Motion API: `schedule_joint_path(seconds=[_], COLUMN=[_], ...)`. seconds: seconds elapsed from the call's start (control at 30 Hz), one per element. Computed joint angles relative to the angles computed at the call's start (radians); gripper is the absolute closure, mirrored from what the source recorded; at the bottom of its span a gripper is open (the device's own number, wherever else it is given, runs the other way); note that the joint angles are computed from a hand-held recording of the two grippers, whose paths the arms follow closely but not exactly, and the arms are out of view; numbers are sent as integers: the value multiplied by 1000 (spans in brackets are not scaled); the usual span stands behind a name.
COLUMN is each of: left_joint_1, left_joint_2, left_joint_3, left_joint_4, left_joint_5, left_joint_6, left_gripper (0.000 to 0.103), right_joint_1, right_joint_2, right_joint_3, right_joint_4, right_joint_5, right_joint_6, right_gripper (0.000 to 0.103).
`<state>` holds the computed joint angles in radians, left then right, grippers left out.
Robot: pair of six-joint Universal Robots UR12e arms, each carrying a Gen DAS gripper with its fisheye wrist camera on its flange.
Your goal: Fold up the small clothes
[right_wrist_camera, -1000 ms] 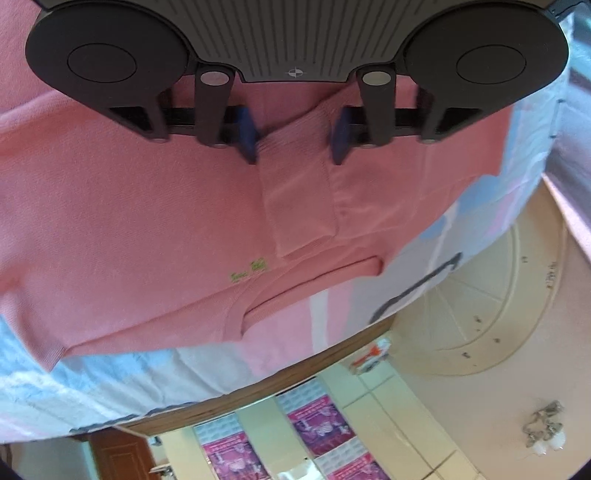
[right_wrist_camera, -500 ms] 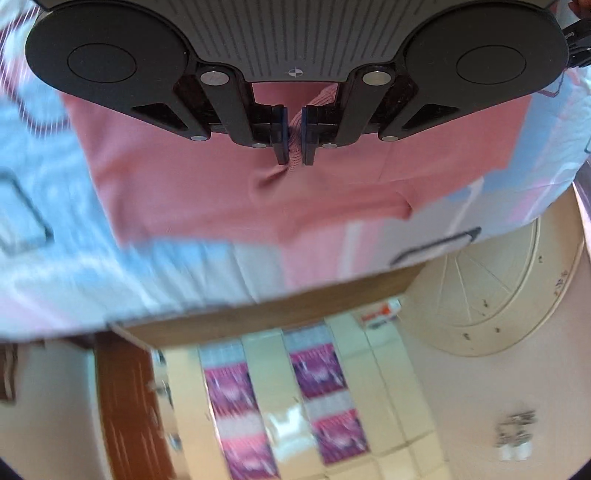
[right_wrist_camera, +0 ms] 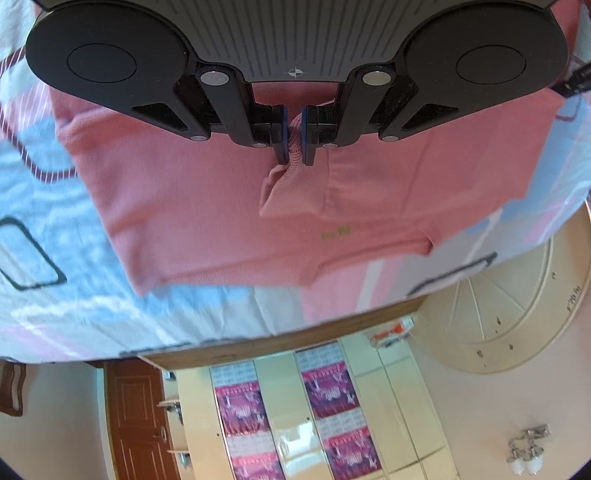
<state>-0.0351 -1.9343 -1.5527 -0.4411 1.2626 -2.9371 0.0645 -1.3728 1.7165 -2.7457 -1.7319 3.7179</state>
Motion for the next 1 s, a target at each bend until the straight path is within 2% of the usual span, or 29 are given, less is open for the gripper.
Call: schedule_joint_path(seconds=[0.1,0.13,0.17,0.2,0.23,0.33,0.4,0.43,0.47,0.5,0.57,0.67,0.73,0.8,0.83,0.87,0.9,1.0], left_joint_1=[9,12,14,19,23,14,-7,-20,-32,-36,-35,-31,-33,-46,-51,-50,-45,-44], left_joint_2=[4,11,23,35,43,41,24,13,0,-2,-7,-38,-77,-121,-151,-179,-202,-244], left_joint_3=[15,14,2,-20,-30,-23,-5,12,25,28,43,89,147,203,249,286,310,392], left_joint_4=[-56,-64,-39,23,58,74,38,-17,-69,-79,-86,-71,-92,-99,-140,-161,-143,-181], left_joint_5=[-20,-6,15,10,-4,-69,-79,-66,-41,-35,-48,-78,-90,-66,-53,-58,-74,-73], left_joint_6=[50,53,57,58,57,28,51,75,92,103,104,30,-5,0,2,1,-6,-48], left_gripper=[80,65,58,58,58,58,58,57,57,57,57,57,57,56,56,56,56,56], right_joint_1=[-2,1,11,18,18,19,21,22,23,21,26,25,18,14,12,10,5,2], right_joint_2=[-2,-7,-13,-21,-30,-29,-13,-5,5,14,12,16,37,62,75,84,94,113], right_joint_3=[5,4,1,6,18,17,1,-11,-32,-40,-54,-52,-79,-104,-118,-126,-137,-164], right_joint_4=[36,50,67,53,10,-45,-39,-1,78,125,142,61,88,96,108,118,127,125], right_joint_5=[-13,-38,-93,-128,-121,-59,-10,7,12,23,7,-14,-5,-8,-12,-14,-10,-30], right_joint_6=[39,57,77,76,62,-15,-60,-75,-84,-96,-111,-137,-139,-149,-154,-155,-160,-148], right_gripper=[96,86,81,77,77,77,77,77,77,77,77,77,77,77,77,77,77,77])
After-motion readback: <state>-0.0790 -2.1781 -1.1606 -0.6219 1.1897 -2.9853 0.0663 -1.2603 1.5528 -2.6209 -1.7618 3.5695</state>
